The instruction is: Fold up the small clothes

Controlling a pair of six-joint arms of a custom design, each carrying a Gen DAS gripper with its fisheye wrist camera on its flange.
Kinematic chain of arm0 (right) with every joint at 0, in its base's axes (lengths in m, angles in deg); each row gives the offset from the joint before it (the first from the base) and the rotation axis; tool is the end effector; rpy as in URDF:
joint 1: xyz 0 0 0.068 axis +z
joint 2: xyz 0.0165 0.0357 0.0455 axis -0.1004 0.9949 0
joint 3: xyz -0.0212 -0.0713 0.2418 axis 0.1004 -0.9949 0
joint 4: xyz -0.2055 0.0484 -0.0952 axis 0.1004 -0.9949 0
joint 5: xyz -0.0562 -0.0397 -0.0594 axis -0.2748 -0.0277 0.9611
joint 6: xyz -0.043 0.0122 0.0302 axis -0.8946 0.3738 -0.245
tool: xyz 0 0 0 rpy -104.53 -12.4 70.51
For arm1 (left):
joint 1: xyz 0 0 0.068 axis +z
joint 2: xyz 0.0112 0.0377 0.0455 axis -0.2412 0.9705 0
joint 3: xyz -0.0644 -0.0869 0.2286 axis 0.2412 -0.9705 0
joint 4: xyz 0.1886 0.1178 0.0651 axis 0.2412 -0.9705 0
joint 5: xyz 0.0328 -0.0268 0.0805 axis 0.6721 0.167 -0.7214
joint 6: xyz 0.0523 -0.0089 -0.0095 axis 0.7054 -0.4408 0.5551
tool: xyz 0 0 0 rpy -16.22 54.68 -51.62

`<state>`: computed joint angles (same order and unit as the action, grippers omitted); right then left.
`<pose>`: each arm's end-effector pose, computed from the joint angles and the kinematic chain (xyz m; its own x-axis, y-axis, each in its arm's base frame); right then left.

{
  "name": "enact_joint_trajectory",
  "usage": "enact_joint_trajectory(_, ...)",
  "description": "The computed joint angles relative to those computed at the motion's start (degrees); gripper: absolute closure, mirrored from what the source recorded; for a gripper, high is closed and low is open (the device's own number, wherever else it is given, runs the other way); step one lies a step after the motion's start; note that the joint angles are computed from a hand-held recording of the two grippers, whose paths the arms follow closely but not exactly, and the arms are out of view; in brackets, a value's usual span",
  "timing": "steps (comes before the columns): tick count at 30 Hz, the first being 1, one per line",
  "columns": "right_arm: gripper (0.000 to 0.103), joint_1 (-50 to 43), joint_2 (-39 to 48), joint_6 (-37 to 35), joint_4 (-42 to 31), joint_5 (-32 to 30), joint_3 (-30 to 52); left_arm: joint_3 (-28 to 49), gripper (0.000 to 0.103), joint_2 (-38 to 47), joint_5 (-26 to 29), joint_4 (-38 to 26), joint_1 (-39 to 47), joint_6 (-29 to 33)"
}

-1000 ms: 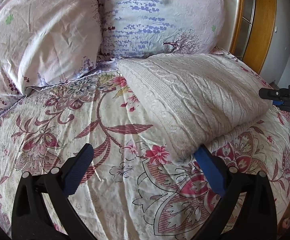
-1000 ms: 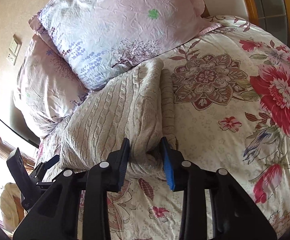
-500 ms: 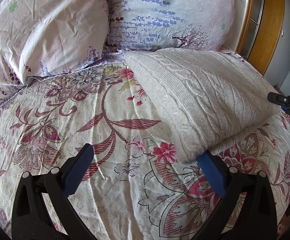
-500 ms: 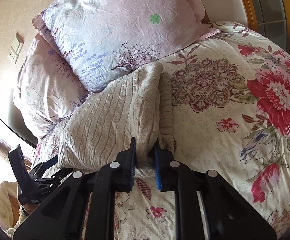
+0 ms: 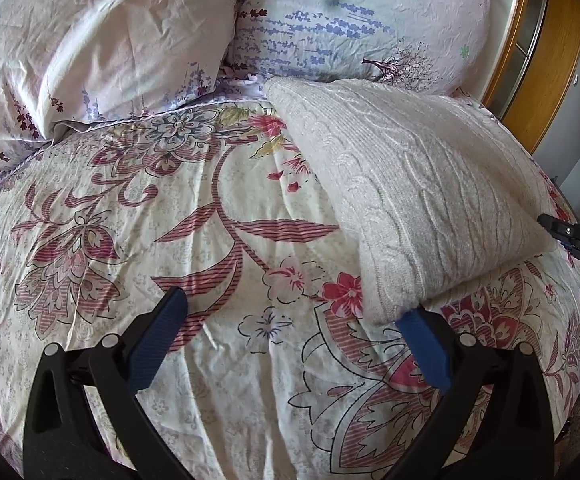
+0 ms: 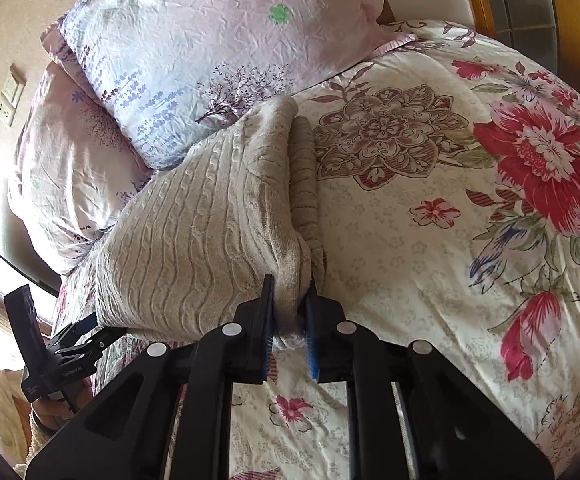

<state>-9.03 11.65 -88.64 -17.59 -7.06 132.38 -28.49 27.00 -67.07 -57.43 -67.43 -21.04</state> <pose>0.2761 0.0045 0.1429 -0.8542 -0.0070 -0.5199 -0.2876 0.8394 0.4612 0.1693 -0.1984 0.1199 -0.7782 -0.2306 -0.5842 -0.2170 0.9716 -0.0944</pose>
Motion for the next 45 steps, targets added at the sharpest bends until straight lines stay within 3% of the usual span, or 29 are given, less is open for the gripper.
enact_joint_trajectory(6, 0.089, 0.67, -1.05, -0.03, -0.35, 1.38, -0.63, 1.4, 0.002, 0.52, -1.01, -4.39, -1.74, -2.45)
enact_joint_trajectory(10, 0.085, -1.41, 0.7, -1.39, -5.17, -1.59, 2.57, -3.33, 0.002, -6.19, -0.48, -4.99, -4.15, -3.26)
enact_joint_trajectory(12, 0.06, -3.9, 0.89, -2.13, -9.09, -4.44, 5.02, -6.45, 0.002, -12.85, -2.75, -6.72, -6.05, -4.18)
enact_joint_trajectory(15, 0.032, -7.09, -1.09, -0.54, -9.42, -6.99, 7.42, -10.87, 0.002, -24.36, -4.04, -6.0, -4.62, -2.74)
enact_joint_trajectory(17, 0.021, -7.37, 1.04, 0.72, -12.49, -9.21, 12.44, -12.68, 0.002, -29.01, 0.05, -1.95, 1.02, 0.25)
enact_joint_trajectory(20, 0.01, -4.93, 7.91, 1.96, -19.56, -11.44, 22.32, -14.72, 0.002, -28.62, 12.91, 11.27, 12.36, 5.92)
enact_joint_trajectory(23, 0.009, -0.48, 15.72, 3.18, -27.04, -7.73, 32.47, -12.82, 0.002, -20.74, 22.11, 20.77, 18.27, 7.79)
enact_joint_trajectory(28, 0.007, 3.34, 24.02, 4.48, -31.11, -6.31, 40.75, -1.58, 0.002, -6.7, 24.77, 16.79, 20.18, 9.46)
enact_joint_trajectory(31, 0.006, 3.99, 27.77, 5.21, -32.36, -6.9, 44.54, 0.44, 0.002, -3.01, 27.55, 18.23, 21.76, 9.55)
enact_joint_trajectory(37, 0.007, 3.85, 29.18, 5.51, -27.98, -11.32, 42.78, 2.76, 0.004, 2.43, 33.57, 22.13, 24.39, 6.88)
enact_joint_trajectory(40, 0.015, 4.07, 30.29, 5.28, -27.74, -13.08, 42.95, 2.88, 0.01, 4.57, 36.14, 25.75, 24.95, 6.2)
enact_joint_trajectory(43, 0.018, 4.56, 30.64, 5.65, -26.5, -13.34, 42.89, 3.26, 0.024, 6.81, 40.09, 29.81, 25.29, 5.69)
enact_joint_trajectory(45, 0.019, 4.15, 31.29, 6.41, -25.56, -15.28, 42.65, 4.08, 0.025, 7.72, 39.34, 30.41, 24.8, 4.21)
